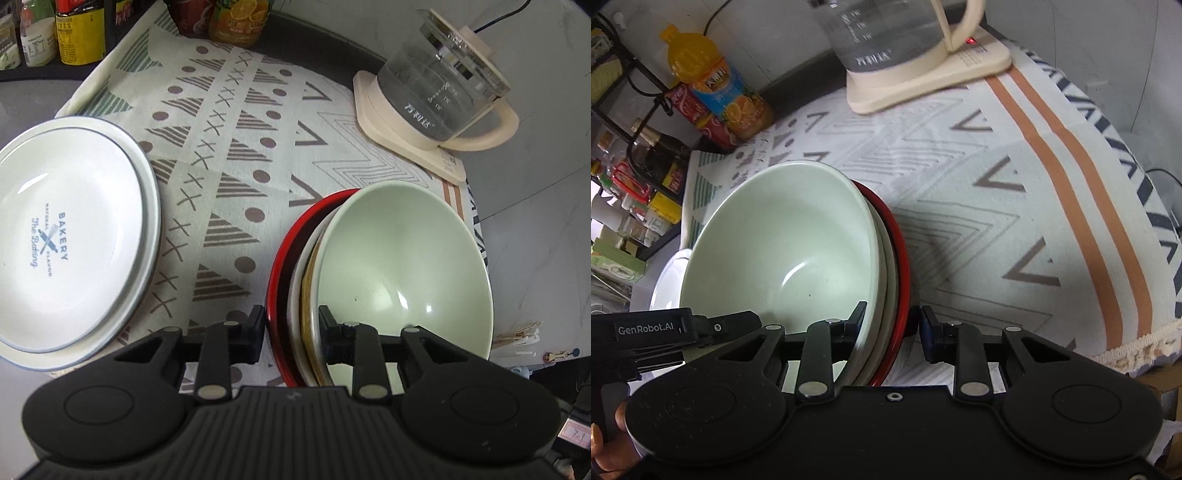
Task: Organize plates and bowls
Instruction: 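Carry the red bowl stack onto the plates and open both tools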
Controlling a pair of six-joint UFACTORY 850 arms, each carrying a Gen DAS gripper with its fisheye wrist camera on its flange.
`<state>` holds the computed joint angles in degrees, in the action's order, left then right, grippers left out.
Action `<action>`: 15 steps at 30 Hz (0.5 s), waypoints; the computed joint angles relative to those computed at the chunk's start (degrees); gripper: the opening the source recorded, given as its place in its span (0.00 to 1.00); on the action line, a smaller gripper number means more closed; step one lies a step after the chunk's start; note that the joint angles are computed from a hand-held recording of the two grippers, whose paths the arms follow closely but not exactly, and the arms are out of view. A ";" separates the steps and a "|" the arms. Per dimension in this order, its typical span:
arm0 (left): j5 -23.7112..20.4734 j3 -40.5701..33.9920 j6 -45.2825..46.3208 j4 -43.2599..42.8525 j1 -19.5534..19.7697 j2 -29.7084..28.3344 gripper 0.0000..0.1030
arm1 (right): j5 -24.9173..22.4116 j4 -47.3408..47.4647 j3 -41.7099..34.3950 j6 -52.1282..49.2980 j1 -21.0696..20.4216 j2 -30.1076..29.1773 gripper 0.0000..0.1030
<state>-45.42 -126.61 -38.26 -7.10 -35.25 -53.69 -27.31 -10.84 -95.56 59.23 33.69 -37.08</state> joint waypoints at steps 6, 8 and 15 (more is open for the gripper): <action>4.02 5.07 4.74 -3.00 1.72 3.91 0.27 | -1.93 -5.39 -3.48 5.43 1.11 -1.15 0.27; 4.51 6.12 6.69 -4.19 2.61 5.09 0.27 | -2.64 -8.07 -4.74 8.57 1.82 -1.53 0.27; 7.46 10.96 13.84 -8.69 5.84 9.47 0.27 | -5.58 -14.52 -10.71 16.63 4.45 -3.71 0.28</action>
